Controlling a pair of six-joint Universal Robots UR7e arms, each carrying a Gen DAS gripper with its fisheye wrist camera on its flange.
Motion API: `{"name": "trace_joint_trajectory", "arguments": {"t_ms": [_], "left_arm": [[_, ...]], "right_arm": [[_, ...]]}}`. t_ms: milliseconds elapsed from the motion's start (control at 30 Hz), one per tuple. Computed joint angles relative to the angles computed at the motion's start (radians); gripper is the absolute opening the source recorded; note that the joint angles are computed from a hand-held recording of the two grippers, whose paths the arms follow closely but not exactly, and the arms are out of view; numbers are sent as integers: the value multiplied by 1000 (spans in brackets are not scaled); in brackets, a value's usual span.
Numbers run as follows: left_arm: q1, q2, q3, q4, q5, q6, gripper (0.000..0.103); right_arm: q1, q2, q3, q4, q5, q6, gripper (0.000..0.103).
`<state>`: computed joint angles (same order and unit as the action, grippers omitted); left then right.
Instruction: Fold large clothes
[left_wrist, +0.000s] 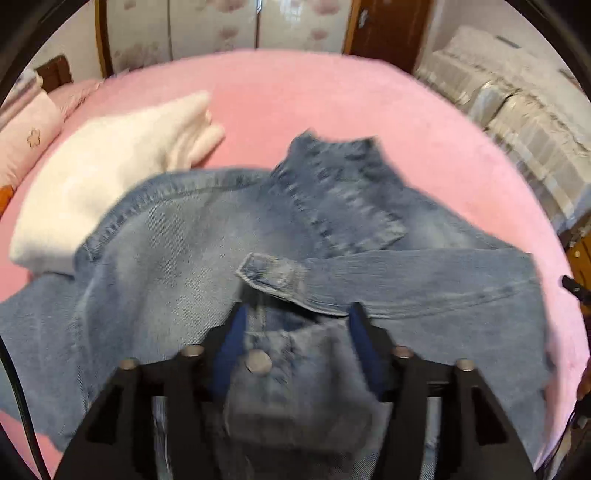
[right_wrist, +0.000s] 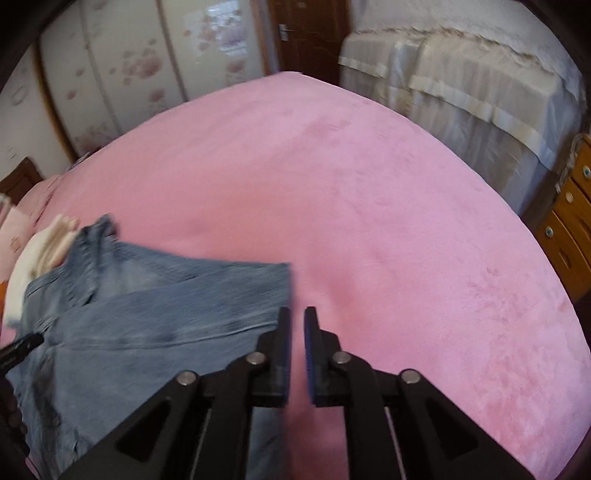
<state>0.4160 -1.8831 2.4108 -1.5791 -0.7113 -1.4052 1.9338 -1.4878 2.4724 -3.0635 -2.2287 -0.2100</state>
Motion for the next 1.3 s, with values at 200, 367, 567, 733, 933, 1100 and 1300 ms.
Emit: {"name": "trace_joint_trajectory", "arguments": {"t_ms": [200, 367, 567, 733, 933, 1100, 1300], "left_arm": [[-194, 18, 15, 84, -58, -157, 70], [-179, 49, 82, -1, -92, -238, 70], [-122, 86, 131, -36, -128, -211, 58], [-141, 126, 125, -13, -130, -253, 58], [-132, 147, 108, 10, -128, -269, 58], [-155, 151, 77, 51, -166, -279, 66], [-265, 134, 16, 187, -223, -382, 67]], "right_arm": [[206, 71, 68, 21, 104, 49, 51], [299, 274, 97, -89, 102, 108, 37], [173, 228, 172, -153, -49, 73, 0], [-12, 42, 238, -213, -121, -10, 0], [15, 94, 232, -244, -173, 35, 0], [50, 71, 232, -180, -184, 136, 2], [110, -161, 210, 166, -122, 301, 11]]}}
